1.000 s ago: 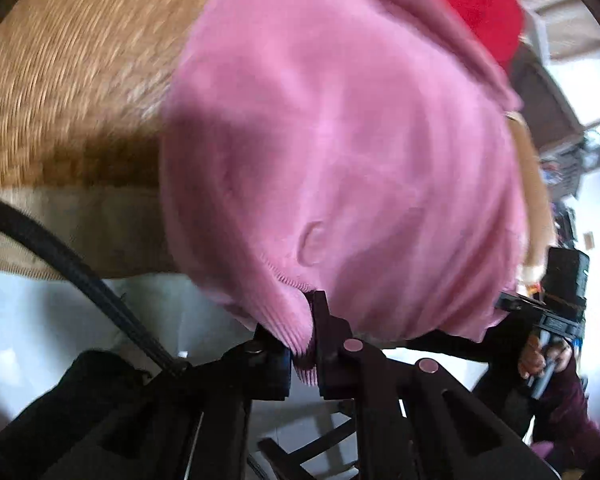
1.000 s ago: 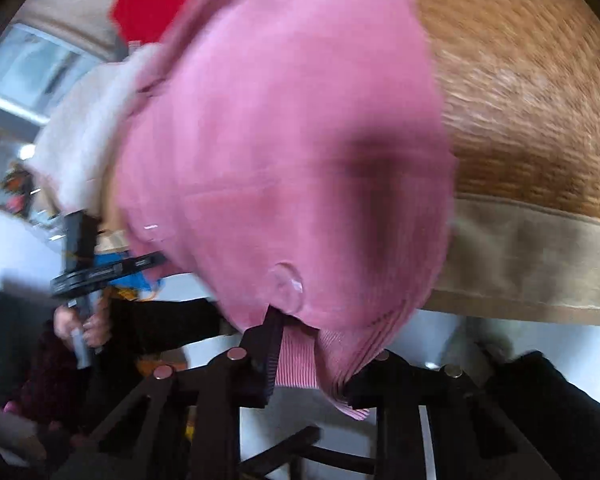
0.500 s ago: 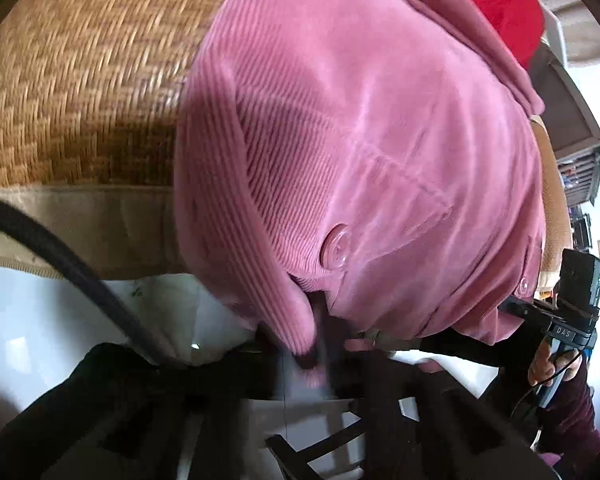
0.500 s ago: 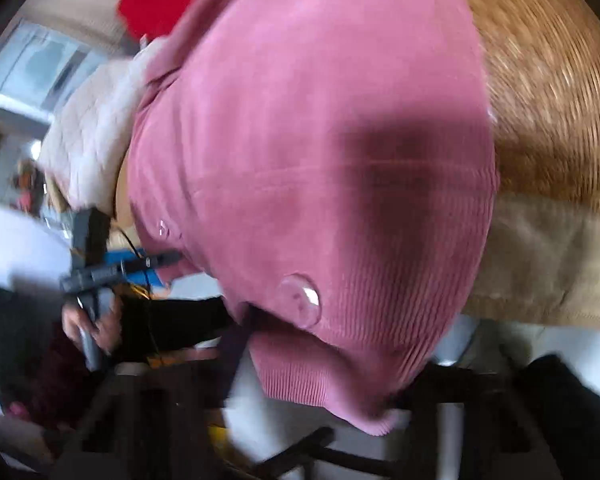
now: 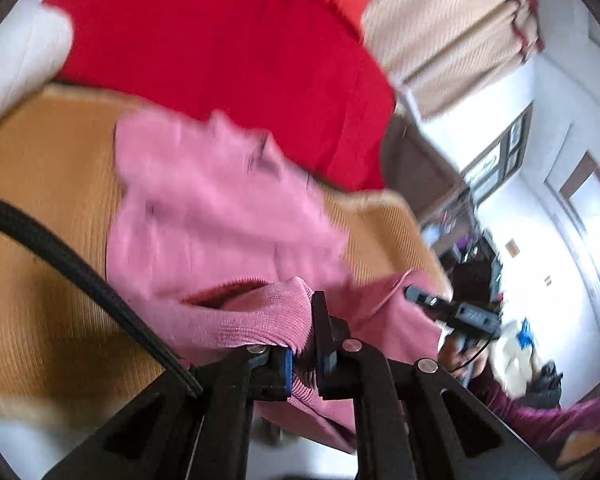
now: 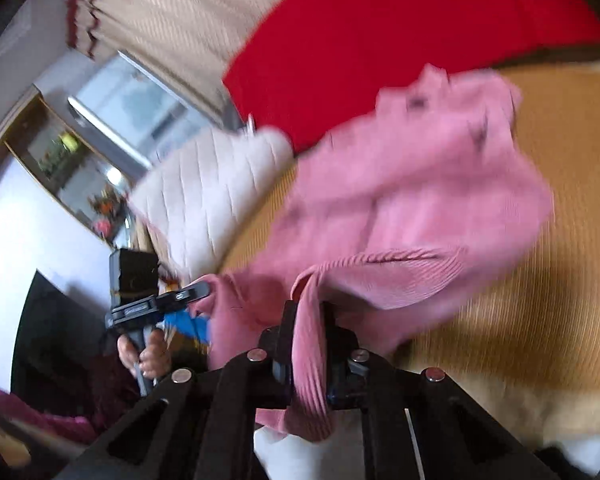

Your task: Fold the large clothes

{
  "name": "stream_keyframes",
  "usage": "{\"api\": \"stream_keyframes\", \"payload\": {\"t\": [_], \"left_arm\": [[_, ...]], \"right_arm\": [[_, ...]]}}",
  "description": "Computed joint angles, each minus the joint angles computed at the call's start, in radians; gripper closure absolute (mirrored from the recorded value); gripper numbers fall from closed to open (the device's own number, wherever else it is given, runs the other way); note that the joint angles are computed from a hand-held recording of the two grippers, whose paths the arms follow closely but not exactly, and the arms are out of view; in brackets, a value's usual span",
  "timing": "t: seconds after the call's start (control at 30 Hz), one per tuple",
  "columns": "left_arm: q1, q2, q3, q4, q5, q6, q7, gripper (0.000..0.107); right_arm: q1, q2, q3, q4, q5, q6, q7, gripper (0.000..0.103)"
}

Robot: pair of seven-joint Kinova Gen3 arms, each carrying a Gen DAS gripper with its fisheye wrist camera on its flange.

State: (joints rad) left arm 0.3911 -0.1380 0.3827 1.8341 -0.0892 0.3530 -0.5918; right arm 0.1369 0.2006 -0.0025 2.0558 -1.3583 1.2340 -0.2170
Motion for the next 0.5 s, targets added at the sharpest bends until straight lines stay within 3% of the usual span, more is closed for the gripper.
{"api": "stream_keyframes", "payload": {"t": [0.07,0.17,0.23,0.3,0.4,0.5], "left_arm": [[-0.027,0.022,-0.021,-0.06,-0.021,0.019,-0.036,0.1],[-0.021,0.1,-0.127,-0.122,0.008,-0.012,-0.105,0.099],[-0.041,0.181,-0.168,-0.198,-0.026,-0.005,-0.096,0.099],[-0.055,0.266,-0.213,-0.23,-0.02,-0.052,-0.077,0.099],[-0.115,0.371,-0.219,-0.259,0.078,-0.097,-0.107,0.099],[-0.202,0.501,-0.169,-0.352,0.2,-0.02,-0.171,0.099]], "right_arm": [[0.004,0.038,0.003,-0.079,-0.057,-0.017,-0.03,0.093],[0.029,0.098,-0.024,-0.197,-0.132,-0.08,-0.11,0.093],[0.028,0.167,-0.01,-0.289,-0.2,-0.129,-0.171,0.093],[0.017,0.239,0.004,-0.382,-0.241,-0.182,-0.24,0.093],[0.042,0.353,-0.053,-0.505,-0.252,-0.259,-0.339,0.093],[0.042,0.466,-0.076,-0.632,-0.263,-0.319,-0.419,0.093]]}}
